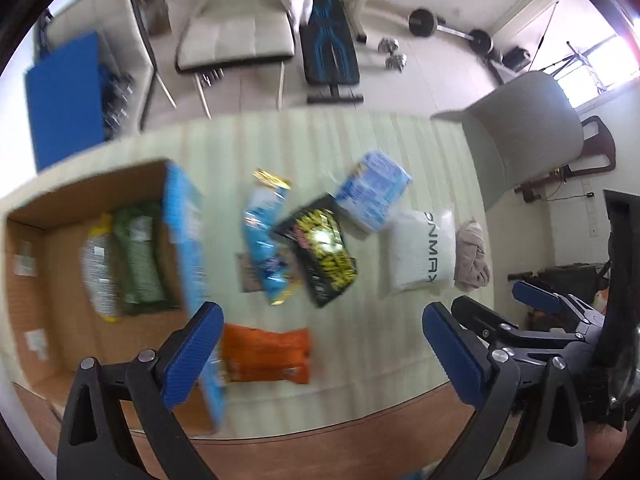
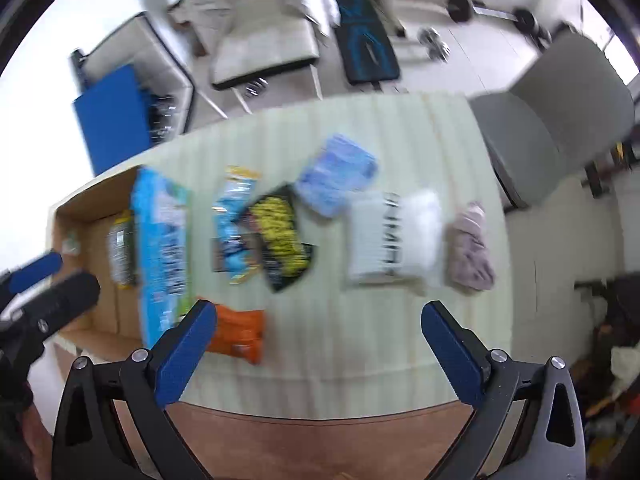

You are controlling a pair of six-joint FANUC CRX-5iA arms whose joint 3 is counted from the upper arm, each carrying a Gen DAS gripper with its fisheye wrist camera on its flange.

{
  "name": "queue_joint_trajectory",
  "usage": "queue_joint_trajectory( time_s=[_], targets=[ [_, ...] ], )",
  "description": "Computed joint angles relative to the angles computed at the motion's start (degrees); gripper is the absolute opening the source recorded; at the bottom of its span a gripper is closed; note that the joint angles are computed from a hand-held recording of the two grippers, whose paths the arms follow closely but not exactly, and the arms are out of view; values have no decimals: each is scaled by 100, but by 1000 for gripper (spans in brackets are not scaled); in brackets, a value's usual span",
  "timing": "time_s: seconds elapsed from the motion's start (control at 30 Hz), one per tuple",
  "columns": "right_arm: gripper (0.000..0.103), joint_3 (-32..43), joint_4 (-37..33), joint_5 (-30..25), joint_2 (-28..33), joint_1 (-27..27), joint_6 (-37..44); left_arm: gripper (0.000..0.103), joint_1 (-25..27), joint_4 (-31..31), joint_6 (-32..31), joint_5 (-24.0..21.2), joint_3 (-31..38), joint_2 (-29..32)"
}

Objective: Organize soft objects
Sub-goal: 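Grasp the black shoe shine wipes with left tool while right grasps white foam package, then carry both packs into the box and open both tools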

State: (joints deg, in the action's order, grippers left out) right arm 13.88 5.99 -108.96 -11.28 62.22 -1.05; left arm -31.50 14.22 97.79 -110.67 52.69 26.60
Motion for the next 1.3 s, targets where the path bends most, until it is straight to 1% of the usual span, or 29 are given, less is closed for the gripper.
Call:
queue_joint_trajectory(
  time_s=[0.07, 0.1, 0.13, 0.17, 0.23, 0.3, 0.37, 0.43, 0.5, 0.6, 0.73, 0.77, 0.8, 0.87, 0.93, 0.97, 1.0, 1.07, 1.17, 1.23, 1.3],
  targets=[
    [103, -453, -304, 268, -328, -469, 257, 90, -171, 94, 265, -82, 51, 360],
    [103, -650, -444, 341, -424, -713, 413, 84, -222, 166, 414, -120, 40, 515],
    [103, -792, -583, 421, -465, -948, 575, 82, -237, 270, 587, -114, -17, 667],
    [103, -949, -753, 498, -525, -1177, 729, 80, -245, 341, 650, -10, -261, 649],
    [102, -1236, -990, 578, -578, -1583, 1022, 80, -240, 444, 791, 56, -406, 783],
    [100, -1484, -1151, 743, -658, -1828, 1190, 79, -218, 484, 937, 88, -427, 928],
    [100, -1733, -1387, 1083, -840, -2129, 1316, 79, -187, 519, 1077, 94, -428, 1050],
    [100, -1874, -1558, 1307, -950, -2314, 1424, 79, -151, 607, 1209, 117, -470, 1150],
    [100, -1926, -1628, 1398, -971, -2377, 1526, 79, -140, 649, 1284, 118, -442, 1239],
    [100, -1902, -1755, 1486, -835, -2506, 1756, 79, -158, 584, 1344, 50, -340, 1364],
    [100, -1808, -1778, 1415, -575, -2538, 1912, 79, -181, 431, 1360, -110, -74, 1532],
    [100, -1803, -1746, 1369, -523, -2531, 1935, 79, -191, 385, 1364, -205, 153, 1676],
    [100, -1791, -1703, 1303, -465, -2518, 1955, 78, -203, 324, 1338, -261, 229, 1721],
    [100, -1755, -1676, 1155, -332, -2520, 2013, 75, -242, 151, 1251, -427, 498, 1854],
    [100, -1751, -1653, 1105, -263, -2452, 1986, 68, -301, -64, 1135, -528, 695, 1935],
    [100, -1727, -1660, 1070, -215, -2458, 2014, 63, -336, -184, 1090, -577, 788, 1967],
    [100, -1711, -1659, 1046, -187, -2467, 2035, 55, -357, -286, 1039, -606, 824, 1974],
    [100, -1686, -1651, 1007, -140, -2467, 2076, 48, -353, -339, 965, -616, 860, 1961],
    [98, -1723, -1583, 1051, -153, -2407, 2061, 44, -316, -320, 957, -408, 512, 1760],
    [94, -1773, -1523, 1075, -244, -2333, 1982, 44, -306, -322, 930, -417, 424, 1630],
    [86, -1800, -1442, 1126, -312, -2268, 1901, 43, -301, -347, 842, -280, 103, 1372]
  ],
)
